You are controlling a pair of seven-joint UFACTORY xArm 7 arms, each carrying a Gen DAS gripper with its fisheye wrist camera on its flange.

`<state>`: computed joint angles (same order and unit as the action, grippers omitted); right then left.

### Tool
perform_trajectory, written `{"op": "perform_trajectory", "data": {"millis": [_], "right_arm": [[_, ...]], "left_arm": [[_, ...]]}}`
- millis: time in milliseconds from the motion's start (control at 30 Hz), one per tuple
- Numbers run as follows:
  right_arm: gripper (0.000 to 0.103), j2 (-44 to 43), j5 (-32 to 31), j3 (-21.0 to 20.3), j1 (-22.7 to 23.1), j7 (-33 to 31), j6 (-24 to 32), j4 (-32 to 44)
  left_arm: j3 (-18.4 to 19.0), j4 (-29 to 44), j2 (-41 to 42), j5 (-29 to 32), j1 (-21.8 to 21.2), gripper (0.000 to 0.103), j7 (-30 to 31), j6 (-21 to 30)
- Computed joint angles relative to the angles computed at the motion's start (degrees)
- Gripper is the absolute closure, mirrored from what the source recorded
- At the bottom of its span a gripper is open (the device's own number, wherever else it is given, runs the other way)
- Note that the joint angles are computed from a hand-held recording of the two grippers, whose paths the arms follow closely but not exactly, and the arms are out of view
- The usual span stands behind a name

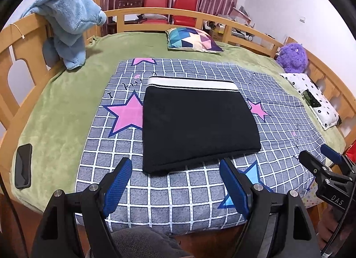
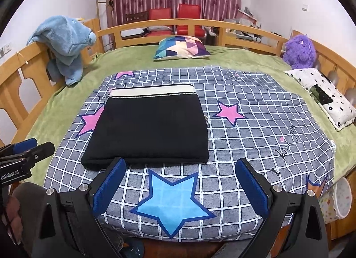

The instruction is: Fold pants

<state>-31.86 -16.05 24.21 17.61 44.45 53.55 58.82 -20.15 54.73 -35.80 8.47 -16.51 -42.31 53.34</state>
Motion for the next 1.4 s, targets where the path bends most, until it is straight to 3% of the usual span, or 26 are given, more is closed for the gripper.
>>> {"op": "perform_trajectory", "data": {"millis": [1400], "right_arm": [[0.006,-0.47,-0.95,0.60,-0.04,2.38,1.29,0.85]], "left_arm": [[-0.06,-0.14,-0.12,-0.32,-0.39,0.022,0.49,-0.69]]}}
